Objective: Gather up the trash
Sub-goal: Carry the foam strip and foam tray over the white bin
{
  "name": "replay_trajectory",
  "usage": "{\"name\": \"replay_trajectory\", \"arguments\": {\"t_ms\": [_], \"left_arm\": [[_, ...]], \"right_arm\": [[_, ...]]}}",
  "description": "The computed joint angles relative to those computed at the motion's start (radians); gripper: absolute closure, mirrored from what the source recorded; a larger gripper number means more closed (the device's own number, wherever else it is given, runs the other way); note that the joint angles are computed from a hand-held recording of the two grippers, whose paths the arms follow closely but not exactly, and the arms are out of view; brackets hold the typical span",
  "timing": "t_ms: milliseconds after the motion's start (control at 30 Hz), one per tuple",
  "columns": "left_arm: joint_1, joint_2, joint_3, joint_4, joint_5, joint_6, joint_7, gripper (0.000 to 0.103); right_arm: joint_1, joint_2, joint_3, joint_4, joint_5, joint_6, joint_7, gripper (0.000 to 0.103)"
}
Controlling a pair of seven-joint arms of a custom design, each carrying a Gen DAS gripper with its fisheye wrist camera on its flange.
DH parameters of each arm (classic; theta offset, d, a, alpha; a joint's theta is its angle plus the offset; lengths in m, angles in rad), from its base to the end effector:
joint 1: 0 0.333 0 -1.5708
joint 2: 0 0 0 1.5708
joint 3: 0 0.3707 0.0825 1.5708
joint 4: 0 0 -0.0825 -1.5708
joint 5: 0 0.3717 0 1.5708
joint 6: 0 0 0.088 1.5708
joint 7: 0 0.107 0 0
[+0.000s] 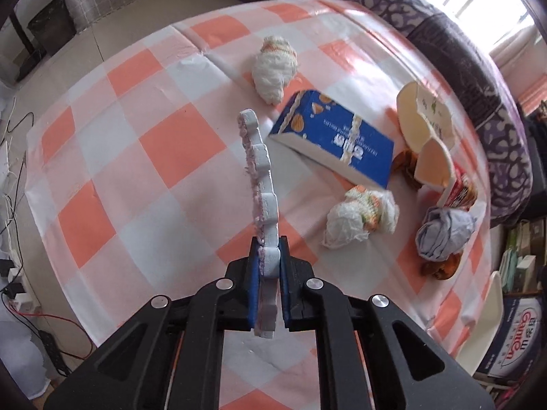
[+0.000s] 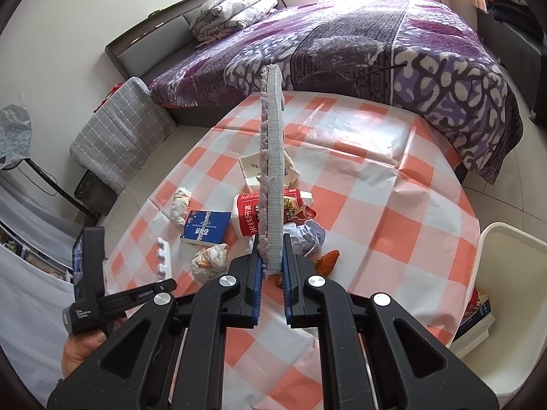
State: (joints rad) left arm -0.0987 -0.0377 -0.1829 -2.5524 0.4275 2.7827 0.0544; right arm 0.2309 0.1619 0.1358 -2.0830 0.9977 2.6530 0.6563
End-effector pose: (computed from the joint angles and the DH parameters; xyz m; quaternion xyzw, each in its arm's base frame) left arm 0.4398 -0.1468 0.3713 -0.9232 0.3465 -0.1405 0.0883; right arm 0.5680 0.1897 0.4452 -0.7936 0.4903 0.0017 0.3602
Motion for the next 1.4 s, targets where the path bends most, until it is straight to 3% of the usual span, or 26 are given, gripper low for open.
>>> {"name": "replay_trajectory", "arguments": {"t_ms": [200,300,567,967,1400], "left_arm": [[0.057,-0.096,-0.055,0.02,0.25,0.025,-0.238,0.093],[0.067,-0.104,-0.09,0.071,0.351,0.0,-0.318,0.093],[0.003,-0.056,-0.101,0.202,0.516,-0.072,-0.415,0.093],[-0.137,0.086,-0.056,0.355,0.54,-0.088,-0.376,0.093],[-0.27,0.255,0.001,0.531,0.45,-0.068,-0.211,0.093]], "right_arm": [[-0.005,-0.008,-0.004,-0.005,0.011,0.005,-0.007,0.094],[-0.009,-0.014,-0.007,-0.008,0.021,0.009,-0.017,0.094],[-0.023,-0.031,-0.027,-0.022,0.019,0.023,-0.03,0.094],[-0.082,-0.037,-0.071,-0.014,-0.015,0.014,0.007,0.094],[-0.184,-0.004,-0.123,0.019,-0.162,-0.023,0.167,0.093]]}}
